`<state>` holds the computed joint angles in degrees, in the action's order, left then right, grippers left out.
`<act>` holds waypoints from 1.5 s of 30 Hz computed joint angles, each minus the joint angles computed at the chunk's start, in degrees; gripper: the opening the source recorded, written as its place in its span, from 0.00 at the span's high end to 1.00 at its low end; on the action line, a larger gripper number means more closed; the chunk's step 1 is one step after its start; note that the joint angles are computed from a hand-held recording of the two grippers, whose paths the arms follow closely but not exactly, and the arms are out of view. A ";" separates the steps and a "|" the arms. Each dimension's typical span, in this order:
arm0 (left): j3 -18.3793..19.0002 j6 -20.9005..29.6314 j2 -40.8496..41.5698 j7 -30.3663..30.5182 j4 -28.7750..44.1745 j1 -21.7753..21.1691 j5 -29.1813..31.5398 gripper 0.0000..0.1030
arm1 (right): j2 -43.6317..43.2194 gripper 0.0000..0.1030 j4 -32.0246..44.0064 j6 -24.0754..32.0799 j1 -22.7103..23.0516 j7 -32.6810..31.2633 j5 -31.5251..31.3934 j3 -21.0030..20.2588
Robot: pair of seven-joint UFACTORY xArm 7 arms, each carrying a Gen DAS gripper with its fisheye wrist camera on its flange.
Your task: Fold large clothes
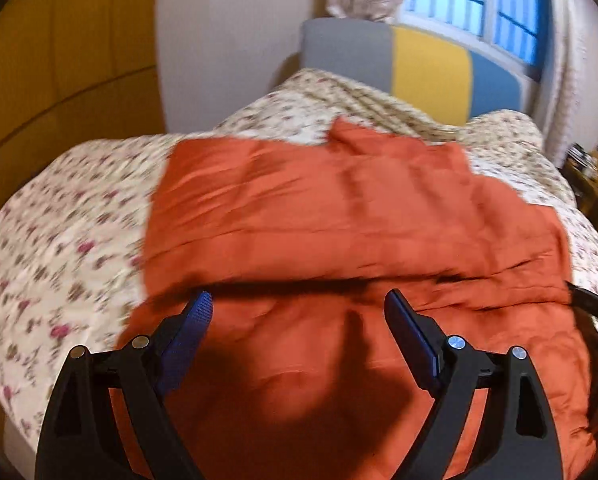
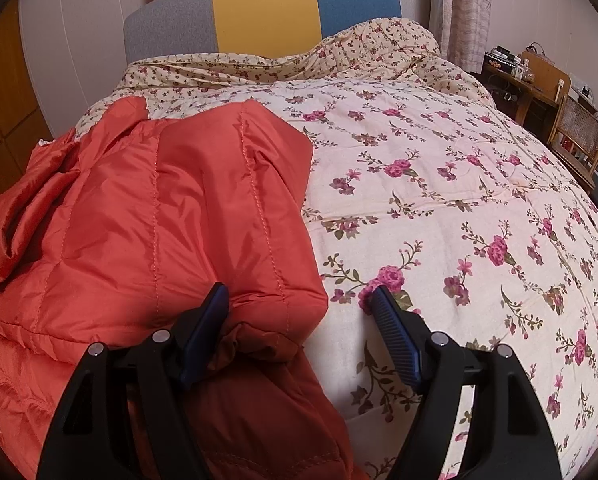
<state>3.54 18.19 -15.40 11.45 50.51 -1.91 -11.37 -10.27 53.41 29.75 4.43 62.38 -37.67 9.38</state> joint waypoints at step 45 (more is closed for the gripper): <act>-2.62 -7.58 -1.78 -20.42 -3.01 13.09 12.72 0.15 | 25.21 0.14 28.07 2.74 20.11 -6.80 -6.86 -8.33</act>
<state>0.92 10.61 -17.18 -8.96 47.50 11.18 1.34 14.94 81.47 32.49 24.53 55.59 -44.53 1.05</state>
